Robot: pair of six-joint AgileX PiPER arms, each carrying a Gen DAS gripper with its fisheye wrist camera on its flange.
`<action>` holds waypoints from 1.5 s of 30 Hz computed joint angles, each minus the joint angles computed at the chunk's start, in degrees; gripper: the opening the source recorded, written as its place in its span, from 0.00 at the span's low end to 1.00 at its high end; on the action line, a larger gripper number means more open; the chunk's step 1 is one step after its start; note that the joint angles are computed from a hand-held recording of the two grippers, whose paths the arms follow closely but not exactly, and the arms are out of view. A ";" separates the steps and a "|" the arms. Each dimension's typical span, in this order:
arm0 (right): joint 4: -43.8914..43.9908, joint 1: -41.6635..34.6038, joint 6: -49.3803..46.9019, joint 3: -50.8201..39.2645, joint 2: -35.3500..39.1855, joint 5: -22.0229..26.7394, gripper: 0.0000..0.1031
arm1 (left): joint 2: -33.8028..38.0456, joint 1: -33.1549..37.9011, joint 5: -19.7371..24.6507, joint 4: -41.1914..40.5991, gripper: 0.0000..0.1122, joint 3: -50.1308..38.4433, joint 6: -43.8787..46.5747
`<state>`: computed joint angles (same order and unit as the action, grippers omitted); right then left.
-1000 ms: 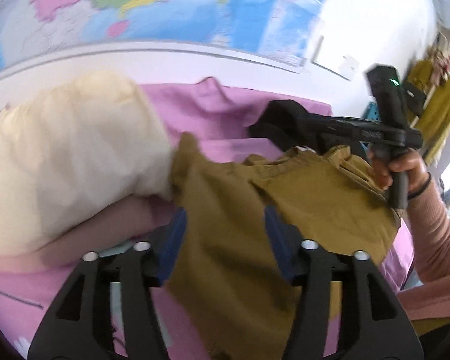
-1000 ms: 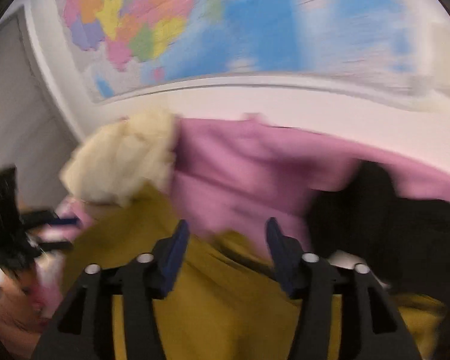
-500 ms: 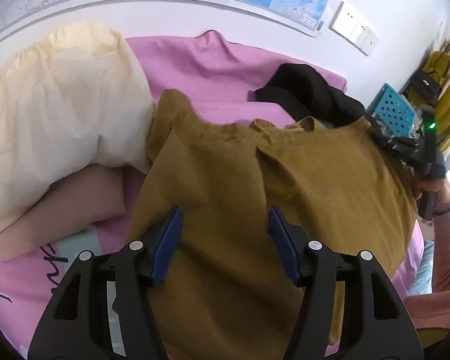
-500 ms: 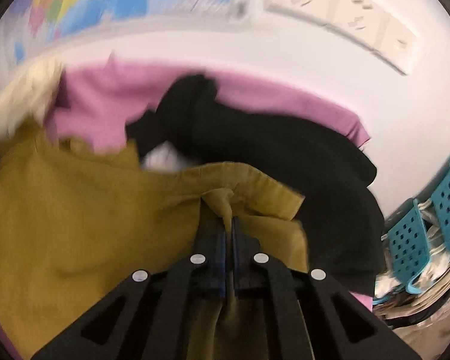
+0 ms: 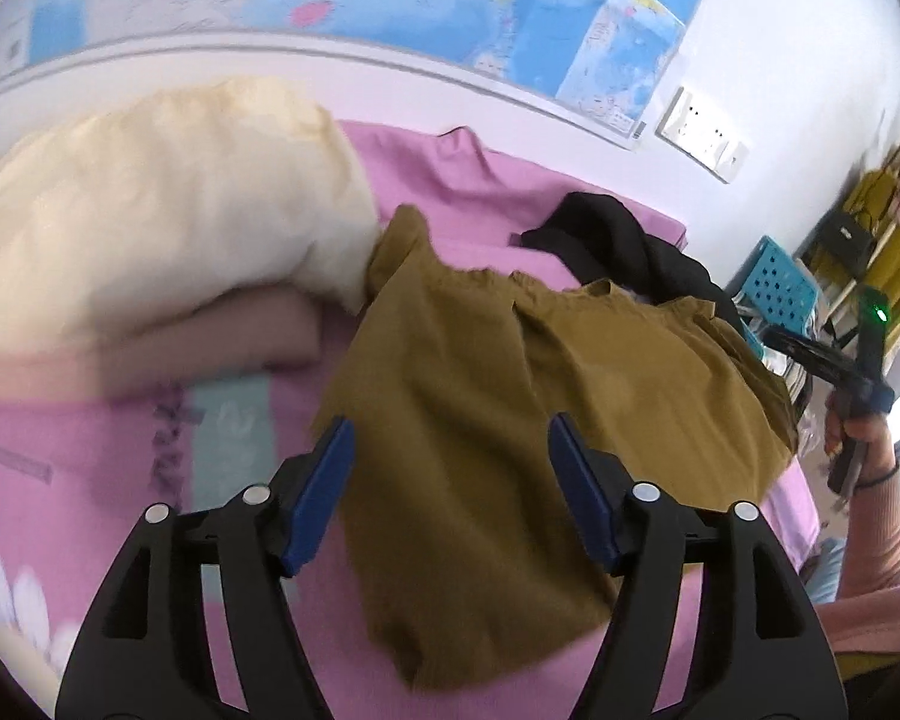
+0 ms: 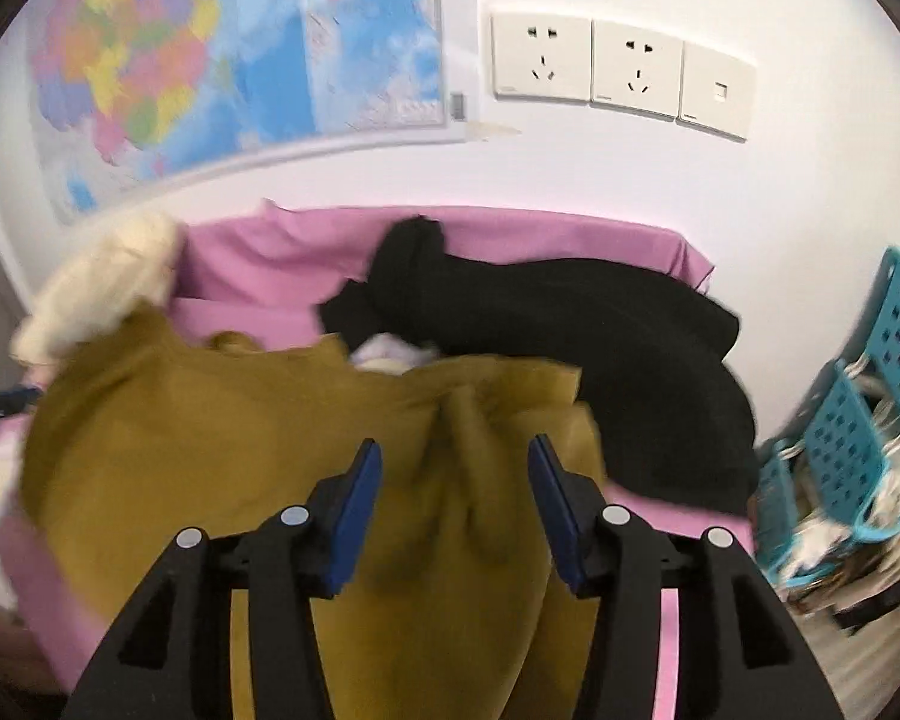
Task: Fold large clothes
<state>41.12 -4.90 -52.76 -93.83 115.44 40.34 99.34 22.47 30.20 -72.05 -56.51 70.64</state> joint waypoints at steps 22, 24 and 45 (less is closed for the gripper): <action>19.81 -2.44 -19.56 24.12 -6.62 -6.08 0.57 | -4.41 -14.64 -23.21 -14.95 0.60 13.93 9.66; 21.22 -4.17 -19.30 24.69 -7.62 -2.86 0.58 | -5.58 -15.22 -24.57 -13.02 0.61 14.77 7.37; 25.79 -18.24 -17.53 32.00 -4.94 24.53 0.75 | -0.51 -4.70 13.40 -18.32 0.65 23.12 19.02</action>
